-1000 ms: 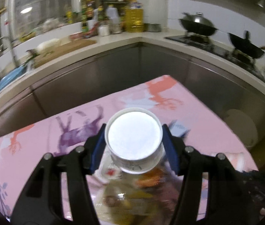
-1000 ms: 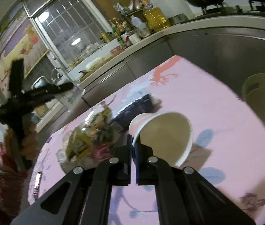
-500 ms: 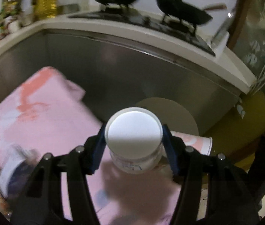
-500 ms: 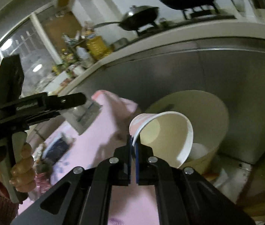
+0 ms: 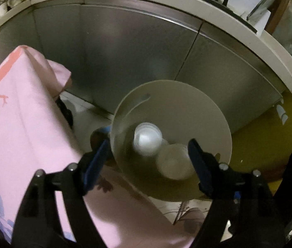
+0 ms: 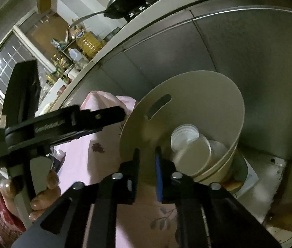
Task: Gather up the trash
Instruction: 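Carry both cups over the beige bin and open both grippers to drop them, then bring both open grippers back to the trash pile on the table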
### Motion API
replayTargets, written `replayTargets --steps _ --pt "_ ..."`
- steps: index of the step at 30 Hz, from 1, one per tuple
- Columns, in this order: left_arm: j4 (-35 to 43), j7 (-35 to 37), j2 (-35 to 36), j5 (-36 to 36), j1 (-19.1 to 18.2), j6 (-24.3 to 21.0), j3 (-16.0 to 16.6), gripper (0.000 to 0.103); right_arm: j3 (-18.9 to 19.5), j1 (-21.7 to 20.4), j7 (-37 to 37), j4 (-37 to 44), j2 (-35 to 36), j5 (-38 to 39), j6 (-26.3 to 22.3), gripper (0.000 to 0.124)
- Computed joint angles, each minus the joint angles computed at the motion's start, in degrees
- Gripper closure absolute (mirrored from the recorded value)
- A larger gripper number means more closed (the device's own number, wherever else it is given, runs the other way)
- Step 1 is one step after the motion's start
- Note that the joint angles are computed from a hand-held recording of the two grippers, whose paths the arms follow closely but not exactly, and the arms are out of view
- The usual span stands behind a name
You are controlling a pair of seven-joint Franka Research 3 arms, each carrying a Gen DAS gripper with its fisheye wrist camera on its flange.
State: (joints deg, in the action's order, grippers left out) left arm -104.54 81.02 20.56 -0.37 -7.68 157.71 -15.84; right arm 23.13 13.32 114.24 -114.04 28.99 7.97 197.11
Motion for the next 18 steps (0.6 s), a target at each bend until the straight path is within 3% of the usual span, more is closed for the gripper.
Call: replayTargets --steps 2,7,10,12,15,18 --pt "-2.1 -0.9 -1.8 0.9 -0.3 1.2 0.6 0.027 -2.5 2.6 0.0 -0.5 -0.7 2.0 0.7 0.081" --pt "-12.7 -4.1 -10.5 4.0 -0.9 8.2 2.6 0.027 -3.4 4.1 1.5 -3.7 -3.5 3.0 4.8 0.079" --pt "-20.3 -15.6 -17.2 16.8 -3.0 12.1 7.0 0.027 -4.8 6.8 2.3 -5.8 -5.9 3.9 6.9 0.079" --pt "-24.2 -30.7 -22.1 33.6 -2.2 12.0 8.7 0.027 -6.2 9.5 2.2 -6.8 -7.2 5.4 7.8 0.078" --pt "-29.6 -44.3 -29.5 47.4 2.7 10.5 6.1 0.027 -9.0 14.8 0.1 -7.3 -8.9 9.6 8.8 0.078" --pt "-35.0 -50.3 -36.9 52.6 7.1 9.8 3.4 0.027 -11.4 20.9 -4.0 -7.8 -10.3 15.9 10.0 0.078"
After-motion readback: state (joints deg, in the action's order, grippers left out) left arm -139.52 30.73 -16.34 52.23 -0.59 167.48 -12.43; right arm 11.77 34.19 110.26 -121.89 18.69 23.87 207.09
